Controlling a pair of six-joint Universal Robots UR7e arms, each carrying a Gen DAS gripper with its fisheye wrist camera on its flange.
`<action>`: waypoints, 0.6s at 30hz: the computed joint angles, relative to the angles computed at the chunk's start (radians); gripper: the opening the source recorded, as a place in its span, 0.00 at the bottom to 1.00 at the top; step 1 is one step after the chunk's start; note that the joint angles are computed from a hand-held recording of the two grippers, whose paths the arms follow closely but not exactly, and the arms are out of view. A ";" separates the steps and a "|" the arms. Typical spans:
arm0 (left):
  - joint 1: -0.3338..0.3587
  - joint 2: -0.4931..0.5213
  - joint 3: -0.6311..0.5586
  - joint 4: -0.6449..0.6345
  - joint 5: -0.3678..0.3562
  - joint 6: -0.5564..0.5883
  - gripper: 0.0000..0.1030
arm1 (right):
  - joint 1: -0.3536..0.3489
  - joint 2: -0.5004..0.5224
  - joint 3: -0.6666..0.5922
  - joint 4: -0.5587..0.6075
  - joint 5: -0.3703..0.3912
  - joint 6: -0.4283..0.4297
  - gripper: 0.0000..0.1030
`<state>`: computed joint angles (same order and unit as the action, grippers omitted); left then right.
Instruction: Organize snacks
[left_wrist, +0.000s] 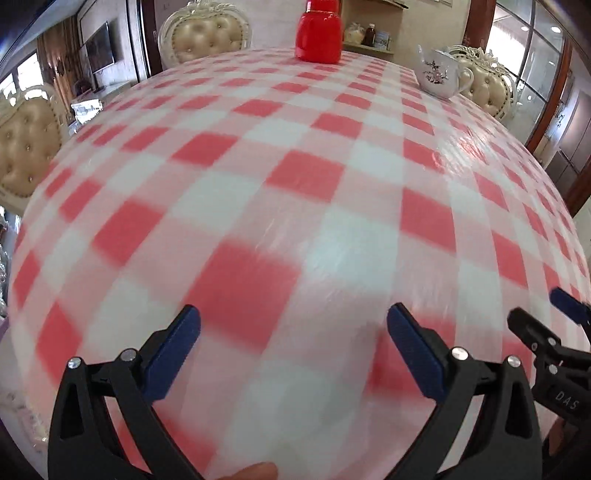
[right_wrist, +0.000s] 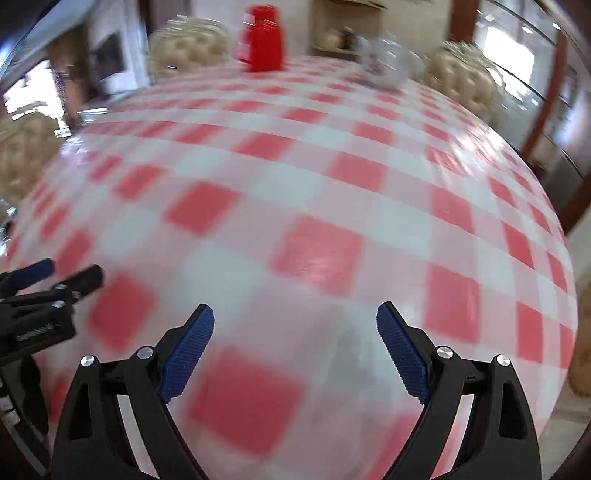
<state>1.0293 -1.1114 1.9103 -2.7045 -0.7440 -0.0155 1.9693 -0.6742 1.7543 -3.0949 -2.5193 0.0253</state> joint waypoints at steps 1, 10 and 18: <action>-0.003 0.020 -0.011 -0.009 0.007 0.010 0.98 | -0.019 -0.009 -0.001 0.009 0.001 0.011 0.84; -0.011 0.077 -0.064 0.011 0.019 0.017 0.99 | -0.074 -0.026 0.013 -0.110 0.047 -0.088 0.85; -0.009 0.082 -0.070 0.010 0.019 0.019 0.99 | -0.076 -0.023 0.003 -0.103 0.051 -0.086 0.85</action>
<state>1.0199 -1.0291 1.8399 -2.6944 -0.7254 0.0035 1.8935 -0.6967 1.7568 -3.1975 -2.4683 -0.0602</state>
